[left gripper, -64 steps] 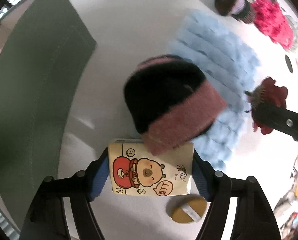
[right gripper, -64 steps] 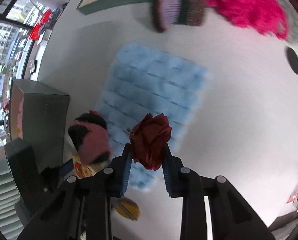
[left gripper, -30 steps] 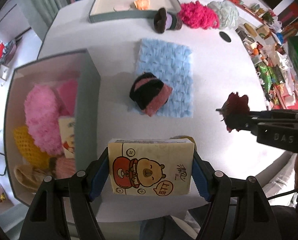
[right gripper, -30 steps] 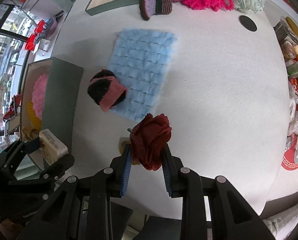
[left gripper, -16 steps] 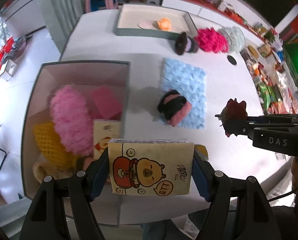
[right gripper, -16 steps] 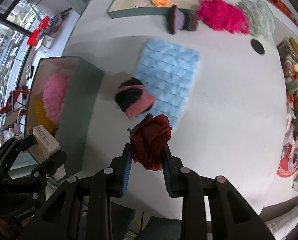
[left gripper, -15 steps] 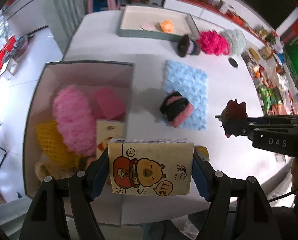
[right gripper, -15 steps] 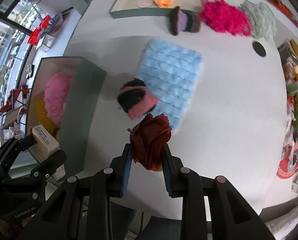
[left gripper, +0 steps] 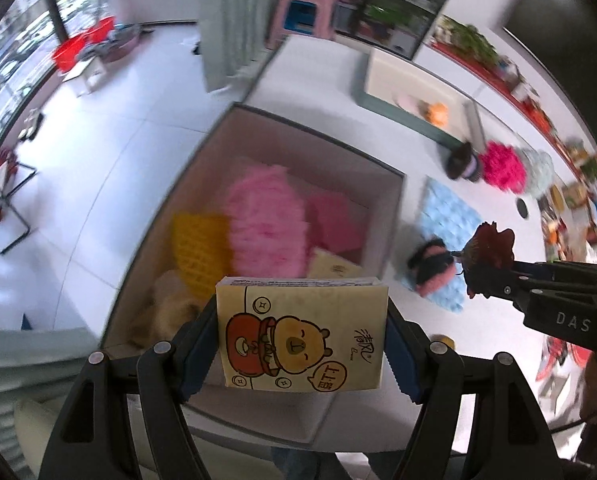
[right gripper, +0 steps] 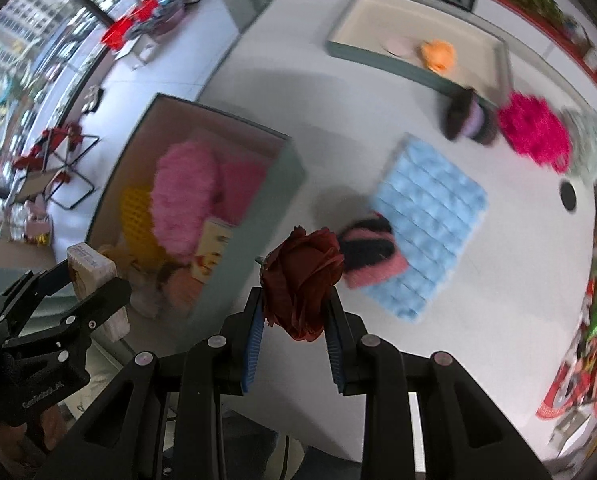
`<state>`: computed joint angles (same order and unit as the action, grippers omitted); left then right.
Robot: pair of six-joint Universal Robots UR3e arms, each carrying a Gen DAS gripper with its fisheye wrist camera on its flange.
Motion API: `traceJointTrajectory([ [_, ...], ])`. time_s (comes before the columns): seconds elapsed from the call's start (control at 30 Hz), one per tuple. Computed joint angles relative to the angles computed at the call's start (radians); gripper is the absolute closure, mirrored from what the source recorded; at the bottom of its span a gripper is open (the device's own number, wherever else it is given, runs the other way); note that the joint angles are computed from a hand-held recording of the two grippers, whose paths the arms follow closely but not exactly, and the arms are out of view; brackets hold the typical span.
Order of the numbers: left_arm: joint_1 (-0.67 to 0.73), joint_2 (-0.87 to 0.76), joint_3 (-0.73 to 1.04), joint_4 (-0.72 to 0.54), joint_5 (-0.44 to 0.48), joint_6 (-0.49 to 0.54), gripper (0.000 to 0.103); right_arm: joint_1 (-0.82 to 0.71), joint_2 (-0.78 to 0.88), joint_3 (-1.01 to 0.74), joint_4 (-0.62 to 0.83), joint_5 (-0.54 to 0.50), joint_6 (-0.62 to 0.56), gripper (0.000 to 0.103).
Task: Organize soft objects
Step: 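Lift the bear-print pack and red rose and carry both over the grey box, then lower the bear-print pack and rose into the box and open both tools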
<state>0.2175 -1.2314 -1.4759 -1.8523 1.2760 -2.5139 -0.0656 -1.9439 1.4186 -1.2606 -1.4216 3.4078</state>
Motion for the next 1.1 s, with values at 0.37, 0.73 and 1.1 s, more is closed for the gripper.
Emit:
traceJointTrajectory([
  [0.37,0.082,0.0,-0.054,0.073,0.063,-0.045,0.028,0.193,0.274,-0.211,-0.092,-0.006,0.042,0.072],
  [0.73,0.088,-0.039,-0.067,0.12,0.092,-0.09,0.028,0.23,0.416,-0.342,-0.1,-0.013,0.023,0.072],
  [1.1,0.074,-0.072,-0.07,0.135,0.104,-0.122,0.028,0.204,0.444,-0.351,-0.108,-0.022,0.002,0.072],
])
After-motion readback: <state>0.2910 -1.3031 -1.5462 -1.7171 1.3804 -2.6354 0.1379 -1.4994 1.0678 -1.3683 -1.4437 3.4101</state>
